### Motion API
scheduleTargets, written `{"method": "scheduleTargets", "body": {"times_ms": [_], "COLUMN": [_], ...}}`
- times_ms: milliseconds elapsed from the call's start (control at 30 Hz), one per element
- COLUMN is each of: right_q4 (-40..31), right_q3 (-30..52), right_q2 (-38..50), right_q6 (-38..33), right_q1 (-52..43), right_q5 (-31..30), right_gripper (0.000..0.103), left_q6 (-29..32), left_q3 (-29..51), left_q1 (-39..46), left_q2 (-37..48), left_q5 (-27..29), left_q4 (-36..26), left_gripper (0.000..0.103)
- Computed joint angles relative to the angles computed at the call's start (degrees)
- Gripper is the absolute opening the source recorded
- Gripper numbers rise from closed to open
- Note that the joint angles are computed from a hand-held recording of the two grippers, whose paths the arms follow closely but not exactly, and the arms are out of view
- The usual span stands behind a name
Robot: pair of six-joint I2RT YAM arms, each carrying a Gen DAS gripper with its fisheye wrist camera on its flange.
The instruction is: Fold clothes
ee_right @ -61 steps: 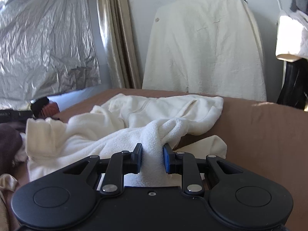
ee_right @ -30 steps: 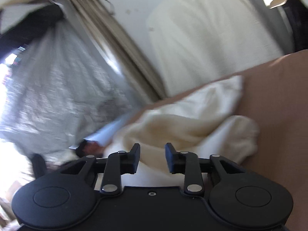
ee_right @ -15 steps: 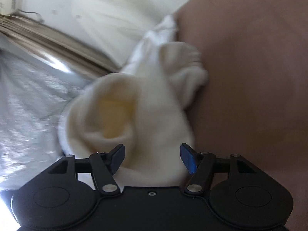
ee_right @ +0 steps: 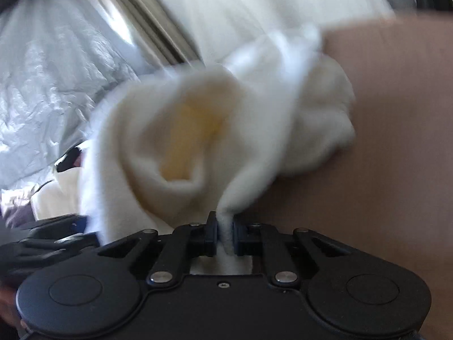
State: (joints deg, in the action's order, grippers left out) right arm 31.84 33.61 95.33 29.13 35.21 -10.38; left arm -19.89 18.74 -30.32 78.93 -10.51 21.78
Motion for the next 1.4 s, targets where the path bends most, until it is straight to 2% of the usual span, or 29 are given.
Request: {"method": "scheduleTargets", "body": {"times_ms": [33,100,167,233,300,367,400,433,500,533,567,600,633,667,700,800,867,900,933,1000,1100,1133,1200,1267,1300,1367,1400], "right_q4": [2.3,-0.1,-8.7,-20.2,-32.8,-43.2,-47.4,-50.7,-56.3,-58.0,-56.9,-53.5,-50.1,-46.2,-43.4,-46.1,-49.2,-50.2,-51.2,-53.3,-60.0,-61.1,-62.0,-62.0,-62.1,-62.8,-61.4], "right_q3": [-2.0,-4.0,-4.8,-3.3,1.1,7.0,10.0,12.4,16.0,16.5,14.6,12.5,10.4,7.7,6.1,6.3,6.4,6.3,6.4,6.5,5.3,4.5,3.0,3.4,3.8,4.3,3.9], "right_q2": [-3.1,-11.8,-23.5,-35.5,-44.3,-48.8,-49.8,-50.1,-48.8,-47.7,-47.0,-44.6,-41.7,-38.8,-34.8,-27.9,-28.8,-29.6,-30.4,-32.9,-36.6,-37.1,-35.6,-30.2,-26.9,-23.5,-22.5], "right_q6": [-0.4,-1.2,-3.6,-7.0,-9.5,-12.6,-14.4,-16.1,-19.3,-21.2,-23.7,-25.9,-27.7,-28.5,-28.5,-19.7,-15.0,-13.5,-12.3,-12.3,-14.8,-16.0,-18.6,-19.3,-18.9,-16.1,-15.4], "right_q1": [0.7,1.8,3.8,6.2,7.7,9.4,10.4,11.5,11.5,9.3,5.2,-0.2,-5.4,-11.6,-16.8,-29.7,-40.0,-44.5,-48.9,-56.1,-62.8,-64.0,-66.6,-68.2,-69.1,-70.3,-71.2], "right_q5": [1.6,5.8,13.4,21.8,28.6,35.8,39.6,43.3,47.9,46.8,43.9,38.5,33.3,26.6,21.6,11.7,1.5,-1.6,-4.6,-8.1,-11.2,-12.8,-15.9,-16.2,-16.8,-20.4,-22.7], "right_gripper": [0.013,0.012,0.012,0.012,0.012,0.011,0.011,0.011,0.014,0.015,0.027,0.045,0.049,0.049,0.048,0.048,0.048,0.049,0.049,0.050,0.055,0.058,0.069,0.069,0.069,0.069,0.069], "left_q6": [0.2,0.6,0.9,-0.6,-3.4,-4.9,-4.5,-3.6,-2.5,-2.8,-3.8,-5.0,-6.3,-7.0,-7.4,-7.1,-4.7,-3.3,-2.4,0.2,4.5,5.2,4.8,3.1,2.1,0.9,0.7], "left_q3": [-0.3,-1.3,-1.6,0.1,2.6,4.7,6.3,8.2,12.2,14.4,16.3,17.7,19.3,19.8,19.4,17.9,14.7,12.8,11.9,13.8,17.2,18.0,18.2,19.2,20.0,21.4,22.1], "left_q1": [-1.2,-5.0,-9.9,-15.7,-18.9,-21.3,-22.7,-23.9,-25.8,-26.6,-27.2,-27.5,-27.8,-28.4,-29.4,-32.6,-33.2,-33.2,-33.1,-32.9,-33.3,-33.2,-32.9,-32.6,-32.5,-31.6,-31.0], "left_q2": [-1.2,-8.5,-16.4,-19.6,-19.0,-17.0,-15.4,-13.6,-8.3,-4.6,-1.0,2.2,5.5,7.7,8.9,12.5,13.8,14.6,15.8,19.2,23.4,24.8,26.5,28.4,29.4,30.2,30.3], "left_q5": [-2.1,-4.0,-6.1,-10.9,-11.9,-11.5,-11.6,-11.6,-13.1,-14.8,-16.1,-16.5,-16.8,-16.9,-17.0,-19.2,-18.6,-17.7,-17.0,-17.3,-18.7,-19.2,-20.1,-23.1,-25.0,-27.0,-27.7], "left_q4": [-0.1,-3.3,-7.6,-10.7,-11.9,-10.4,-10.0,-10.5,-11.7,-13.0,-14.6,-16.3,-18.0,-19.0,-19.2,-18.8,-13.6,-10.2,-7.5,-6.7,-6.9,-6.8,-4.5,-3.6,-3.6,-4.4,-5.1], "left_gripper": [0.025,0.025,0.025,0.025,0.024,0.023,0.016,0.002,0.003,0.006,0.006,0.008,0.012,0.015,0.024,0.052,0.064,0.076,0.082,0.084,0.098,0.099,0.099,0.083,0.063,0.038,0.016]}}
